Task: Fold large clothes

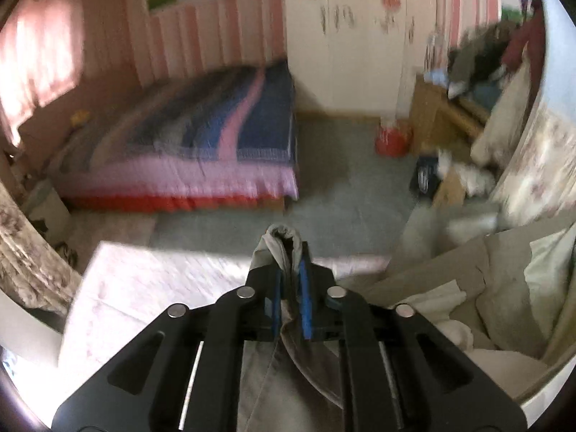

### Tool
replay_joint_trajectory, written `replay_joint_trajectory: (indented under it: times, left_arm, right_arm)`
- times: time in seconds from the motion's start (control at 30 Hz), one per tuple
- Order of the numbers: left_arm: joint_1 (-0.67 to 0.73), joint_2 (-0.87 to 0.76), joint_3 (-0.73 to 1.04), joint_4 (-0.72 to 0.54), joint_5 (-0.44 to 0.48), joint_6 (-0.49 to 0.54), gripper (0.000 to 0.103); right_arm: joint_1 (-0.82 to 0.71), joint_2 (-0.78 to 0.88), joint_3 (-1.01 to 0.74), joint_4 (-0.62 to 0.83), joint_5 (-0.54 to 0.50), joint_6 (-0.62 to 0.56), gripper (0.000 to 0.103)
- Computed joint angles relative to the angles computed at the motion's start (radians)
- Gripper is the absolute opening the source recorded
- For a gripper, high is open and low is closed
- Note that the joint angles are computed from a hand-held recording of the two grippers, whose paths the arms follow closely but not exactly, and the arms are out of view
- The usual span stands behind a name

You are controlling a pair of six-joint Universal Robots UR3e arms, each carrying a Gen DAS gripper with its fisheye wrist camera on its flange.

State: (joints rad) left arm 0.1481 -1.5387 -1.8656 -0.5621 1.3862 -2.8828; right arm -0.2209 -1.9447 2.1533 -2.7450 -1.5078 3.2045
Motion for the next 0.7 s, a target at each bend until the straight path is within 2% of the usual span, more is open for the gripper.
replay_joint_trajectory:
  times: [0.07,0.1,0.13,0.17,0.2,0.3,0.37,0.4,0.43,0.5,0.57,0.63,0.7]
  left_arm:
    - [0.012,-0.053,0.001,-0.012,-0.009,-0.002,0.028]
    - [0.035,-0.063,-0.016,0.002,-0.021,-0.005,0.051]
    - [0.043,-0.062,-0.026,0.021,-0.017,-0.017,0.087]
    - [0.083,-0.028,-0.075,0.074,-0.044,-0.025,0.093]
    - [0.118,-0.001,-0.094,0.081,-0.079,-0.014,0.095]
    - [0.190,0.090,-0.092,0.018,-0.131,0.046,0.095]
    - [0.244,0.185,-0.122,-0.016,-0.173,0.086,0.096]
    - [0.280,0.254,-0.143,-0.072,-0.218,0.125,0.096]
    - [0.302,0.315,-0.161,-0.124,-0.242,0.158,0.096]
    - [0.319,0.407,-0.204,-0.201,-0.247,0.226,0.096]
    - [0.302,0.461,-0.251,-0.234,-0.234,0.282,0.096]
    - [0.262,0.481,-0.320,-0.188,-0.169,0.309,0.096]
    - [0.250,0.474,-0.351,-0.190,-0.165,0.314,0.096]
  right_arm:
    - [-0.005,0.012,0.042,-0.045,-0.006,0.020,0.003]
    - [-0.012,0.006,0.054,-0.044,-0.001,0.026,0.015]
    - [-0.049,-0.033,0.075,-0.012,0.043,0.024,0.029]
    - [-0.077,-0.065,0.091,0.003,0.073,0.016,0.064]
    - [-0.101,-0.108,0.114,0.003,0.082,-0.008,0.071]
    - [-0.144,-0.199,0.109,0.071,0.086,-0.054,0.071]
    - [-0.270,-0.335,0.105,0.232,0.219,-0.116,0.071]
    - [-0.322,-0.385,0.090,0.336,0.286,-0.169,0.071]
    - [-0.333,-0.397,0.075,0.393,0.308,-0.202,0.071]
    - [-0.304,-0.400,0.066,0.455,0.299,-0.256,0.071]
    - [-0.210,-0.358,0.073,0.438,0.234,-0.271,0.072]
    - [-0.134,-0.313,0.084,0.404,0.178,-0.257,0.074]
    - [-0.074,-0.266,0.095,0.362,0.145,-0.234,0.075]
